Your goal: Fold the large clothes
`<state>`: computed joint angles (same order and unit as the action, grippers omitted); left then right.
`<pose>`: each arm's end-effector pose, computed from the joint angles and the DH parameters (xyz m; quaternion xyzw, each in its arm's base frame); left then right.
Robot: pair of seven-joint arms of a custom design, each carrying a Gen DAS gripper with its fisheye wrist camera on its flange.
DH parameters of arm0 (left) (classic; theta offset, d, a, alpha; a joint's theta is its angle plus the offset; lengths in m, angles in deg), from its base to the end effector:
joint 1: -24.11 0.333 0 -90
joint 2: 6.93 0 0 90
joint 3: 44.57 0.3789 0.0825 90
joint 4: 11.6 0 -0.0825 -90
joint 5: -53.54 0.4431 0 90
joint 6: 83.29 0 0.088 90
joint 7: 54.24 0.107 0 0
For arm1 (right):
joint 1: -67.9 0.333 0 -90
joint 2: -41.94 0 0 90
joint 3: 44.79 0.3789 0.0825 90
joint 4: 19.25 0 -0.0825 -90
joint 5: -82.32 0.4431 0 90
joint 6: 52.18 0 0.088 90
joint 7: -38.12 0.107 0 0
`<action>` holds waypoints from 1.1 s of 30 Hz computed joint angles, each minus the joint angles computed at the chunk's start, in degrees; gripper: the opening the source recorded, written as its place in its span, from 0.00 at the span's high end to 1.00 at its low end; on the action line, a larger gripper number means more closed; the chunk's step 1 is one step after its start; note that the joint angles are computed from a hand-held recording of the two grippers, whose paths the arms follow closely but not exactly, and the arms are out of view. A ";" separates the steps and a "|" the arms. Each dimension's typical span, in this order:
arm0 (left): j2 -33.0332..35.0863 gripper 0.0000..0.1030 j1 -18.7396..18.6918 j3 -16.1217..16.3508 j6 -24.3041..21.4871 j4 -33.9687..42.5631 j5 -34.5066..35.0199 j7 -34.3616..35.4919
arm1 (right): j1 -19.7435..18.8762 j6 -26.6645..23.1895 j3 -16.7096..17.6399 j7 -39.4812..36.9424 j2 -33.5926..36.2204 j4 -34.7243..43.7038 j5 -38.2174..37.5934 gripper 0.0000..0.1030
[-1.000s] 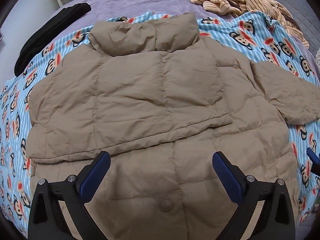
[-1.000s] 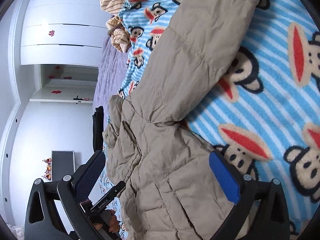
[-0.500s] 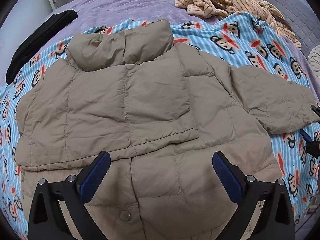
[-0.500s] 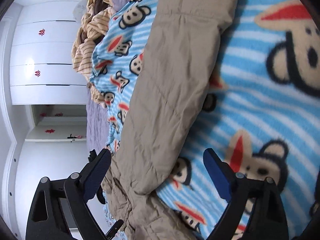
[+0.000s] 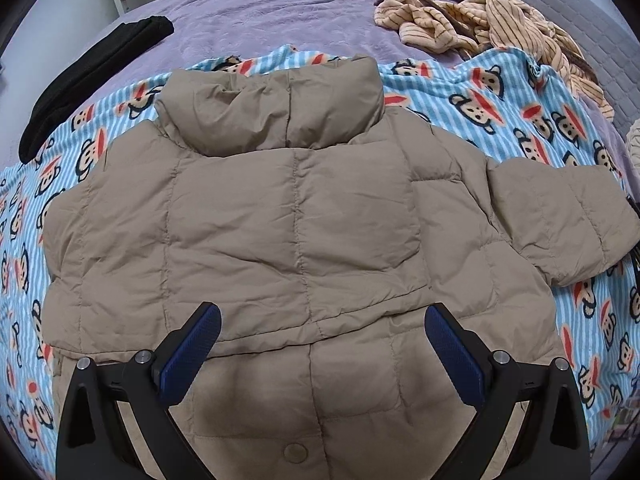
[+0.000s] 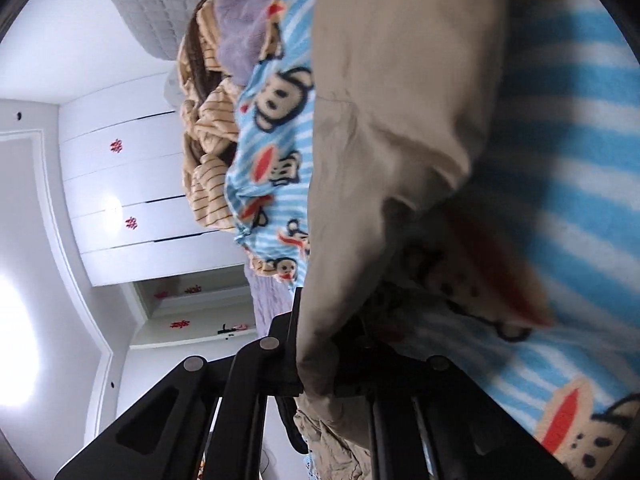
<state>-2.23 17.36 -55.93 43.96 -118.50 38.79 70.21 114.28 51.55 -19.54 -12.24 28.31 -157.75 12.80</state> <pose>0.6348 -0.2122 0.5403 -0.3760 0.9088 -0.1770 0.0365 0.2190 0.4305 0.4446 0.1791 0.7927 -0.0689 0.5786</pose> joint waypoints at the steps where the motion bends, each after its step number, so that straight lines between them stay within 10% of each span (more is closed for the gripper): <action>1: -0.02 0.01 0.19 0.14 0.77 0.01 -0.26 0.15 | -0.35 0.47 -0.50 -2.51 -0.32 0.57 -1.46 0.92; 11: 3.14 0.01 3.27 1.28 3.23 4.67 -1.07 -0.07 | -10.26 26.59 -8.40 -39.47 7.60 18.45 -15.86 0.92; 20: 6.24 0.01 6.79 1.56 3.44 7.33 -0.44 -1.36 | -10.33 40.89 -10.63 -89.14 37.12 51.45 9.91 0.92; 33: 8.92 0.01 8.44 0.28 0.61 9.77 -2.09 -1.52 | -7.22 47.72 -14.87 -91.93 45.66 52.97 28.72 0.92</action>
<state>6.69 25.80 -55.64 44.57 -108.73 36.70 68.70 107.06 99.27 -34.41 -104.18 73.97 -104.78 41.52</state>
